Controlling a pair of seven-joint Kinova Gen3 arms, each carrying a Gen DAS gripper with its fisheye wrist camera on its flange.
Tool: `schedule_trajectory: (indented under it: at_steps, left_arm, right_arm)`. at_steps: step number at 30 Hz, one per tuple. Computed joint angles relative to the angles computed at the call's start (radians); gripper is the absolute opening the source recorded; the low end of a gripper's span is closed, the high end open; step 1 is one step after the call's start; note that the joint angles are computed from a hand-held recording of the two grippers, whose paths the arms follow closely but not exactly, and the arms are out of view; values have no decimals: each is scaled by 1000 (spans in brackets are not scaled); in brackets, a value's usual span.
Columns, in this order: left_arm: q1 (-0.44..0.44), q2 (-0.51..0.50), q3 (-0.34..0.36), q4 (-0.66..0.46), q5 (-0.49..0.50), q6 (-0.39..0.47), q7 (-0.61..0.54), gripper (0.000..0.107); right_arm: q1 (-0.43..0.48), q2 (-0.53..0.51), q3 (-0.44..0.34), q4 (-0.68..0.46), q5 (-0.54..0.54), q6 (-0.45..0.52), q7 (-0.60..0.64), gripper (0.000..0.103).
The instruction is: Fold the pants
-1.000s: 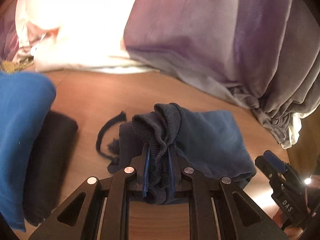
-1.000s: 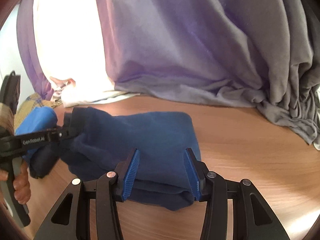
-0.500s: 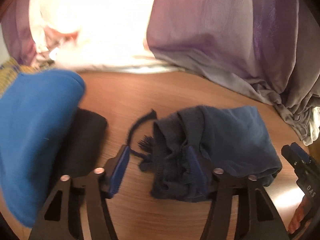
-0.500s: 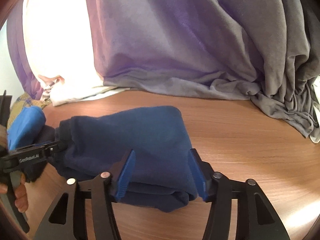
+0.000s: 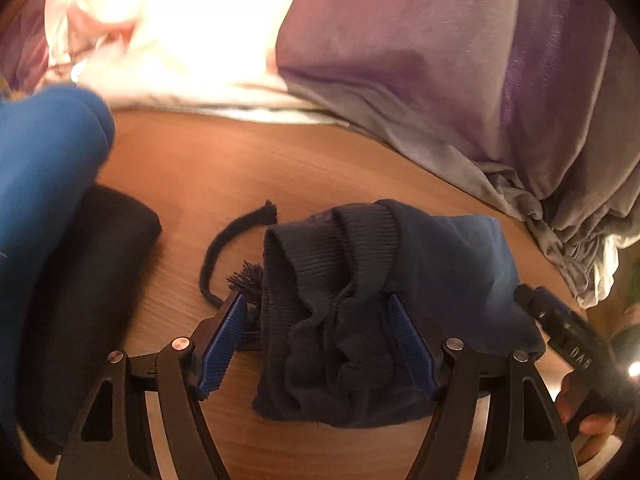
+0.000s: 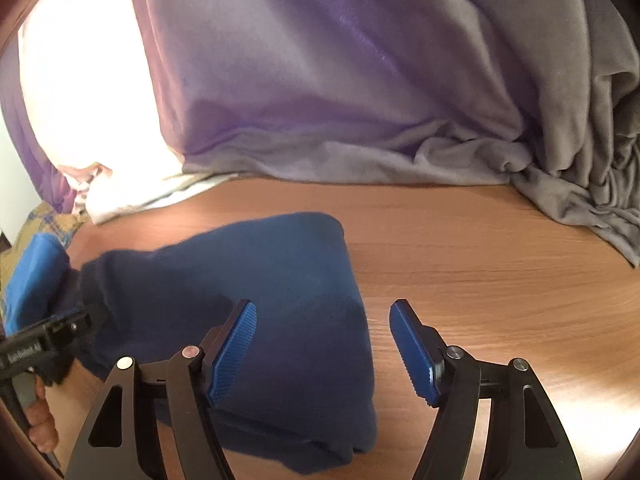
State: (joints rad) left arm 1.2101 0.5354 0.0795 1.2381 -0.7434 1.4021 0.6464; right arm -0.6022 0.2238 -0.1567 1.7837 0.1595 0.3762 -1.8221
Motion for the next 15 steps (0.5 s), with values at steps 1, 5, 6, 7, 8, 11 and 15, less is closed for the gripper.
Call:
schedule_trajectory:
  at_steps: [1, 5, 6, 7, 8, 11, 15]
  left_arm:
    - [-6, -3, 1, 13, 5, -16, 5, 73]
    - [-10, -6, 2, 45, 0, -47, 19, 77]
    - [-8, -7, 0, 55, -7, -56, 30, 77]
    - [-8, -7, 0, 59, -10, -58, 33, 78]
    - [-9, -5, 0, 60, -12, -60, 33, 78]
    - [-16, -1, 3, 58, -9, -59, 21, 78]
    - [-21, -14, -1, 89, -10, -102, 62, 71]
  right_arm:
    - [-10, 10, 6, -6, 12, 7, -6, 69]
    - [-22, 33, 13, -12, 29, 17, -3, 69]
    - [-22, 38, 15, -12, 31, 18, -3, 69]
    - [-20, 42, 14, -13, 28, 21, -1, 69]
    - [-9, 45, 7, -14, 16, 22, 11, 69]
    - [8, 61, -1, -26, -9, 39, 27, 69]
    - [48, 77, -25, -38, -84, 55, 67, 69]
